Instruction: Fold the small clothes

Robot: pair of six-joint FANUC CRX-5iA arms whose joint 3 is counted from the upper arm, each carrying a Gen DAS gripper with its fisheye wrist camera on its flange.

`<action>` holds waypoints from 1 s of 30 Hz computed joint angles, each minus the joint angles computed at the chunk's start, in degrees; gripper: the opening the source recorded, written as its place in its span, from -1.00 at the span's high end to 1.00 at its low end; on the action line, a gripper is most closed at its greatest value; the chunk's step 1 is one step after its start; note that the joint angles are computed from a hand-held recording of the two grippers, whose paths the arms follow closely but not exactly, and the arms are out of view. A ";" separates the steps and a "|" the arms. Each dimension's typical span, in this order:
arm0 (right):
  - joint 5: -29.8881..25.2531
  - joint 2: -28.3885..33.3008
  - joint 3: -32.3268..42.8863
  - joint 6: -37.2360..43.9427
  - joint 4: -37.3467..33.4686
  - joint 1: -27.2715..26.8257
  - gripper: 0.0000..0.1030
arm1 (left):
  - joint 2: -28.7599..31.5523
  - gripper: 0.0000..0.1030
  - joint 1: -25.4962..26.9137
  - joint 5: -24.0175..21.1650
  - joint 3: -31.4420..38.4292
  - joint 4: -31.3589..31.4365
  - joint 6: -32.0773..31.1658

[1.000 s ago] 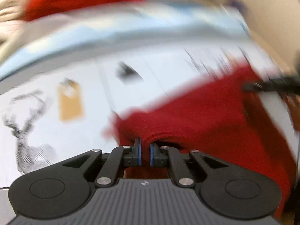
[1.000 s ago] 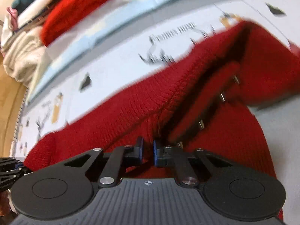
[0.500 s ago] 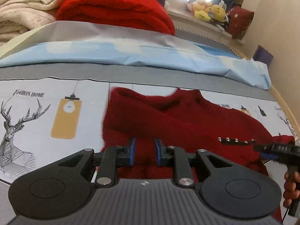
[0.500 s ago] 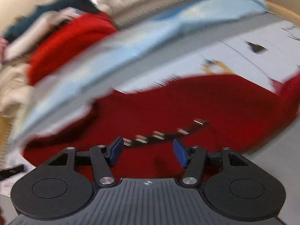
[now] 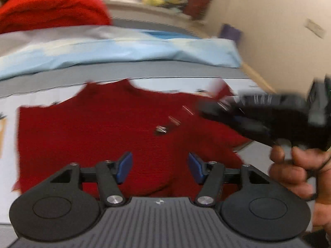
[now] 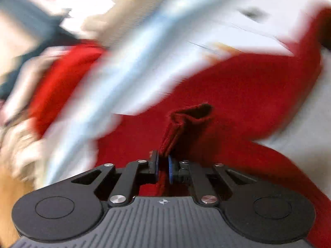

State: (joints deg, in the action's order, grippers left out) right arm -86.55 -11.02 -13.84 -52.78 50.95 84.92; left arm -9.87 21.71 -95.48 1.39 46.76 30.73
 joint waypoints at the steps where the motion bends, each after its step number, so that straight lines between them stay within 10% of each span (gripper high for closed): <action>1: 5.67 -1.28 -2.43 0.85 4.77 -0.45 0.83 | -1.46 -0.26 -0.35 1.78 -2.12 1.67 -1.00; 3: 20.67 -4.61 -8.07 -1.28 14.61 -2.84 0.83 | -2.33 -0.18 -0.80 3.01 -2.96 3.29 -0.55; 5: 29.89 -5.71 -10.04 -1.46 19.56 -5.12 0.83 | -2.84 0.75 -0.99 5.04 -3.45 3.84 0.52; 7: 31.40 -5.40 -9.11 0.73 18.55 -5.07 0.73 | -2.26 0.79 -1.32 7.93 -1.56 0.35 3.47; 10: 22.79 -3.53 -4.99 7.03 11.47 -2.55 0.26 | 1.66 0.79 0.29 10.90 6.06 -8.35 13.52; 14: -3.74 1.63 5.61 12.42 -2.67 1.53 0.14 | 7.77 0.78 4.19 18.22 16.67 -22.17 28.81; 20: -33.28 -3.12 5.64 -12.89 -16.21 8.02 0.12 | 12.85 0.60 3.77 26.43 31.12 -57.17 57.39; 25: -44.38 -12.24 -1.06 -35.57 -20.56 19.47 -0.02 | 8.57 0.09 5.29 31.43 21.77 -39.79 41.76; 30: -45.56 -22.18 -11.29 -50.19 -18.39 26.85 -0.08 | 6.19 0.07 2.94 27.29 15.46 -28.90 30.78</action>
State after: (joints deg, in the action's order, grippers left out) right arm -132.10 -33.20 -25.12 -102.97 32.56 111.77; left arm -3.68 24.65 -68.19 16.85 17.86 61.50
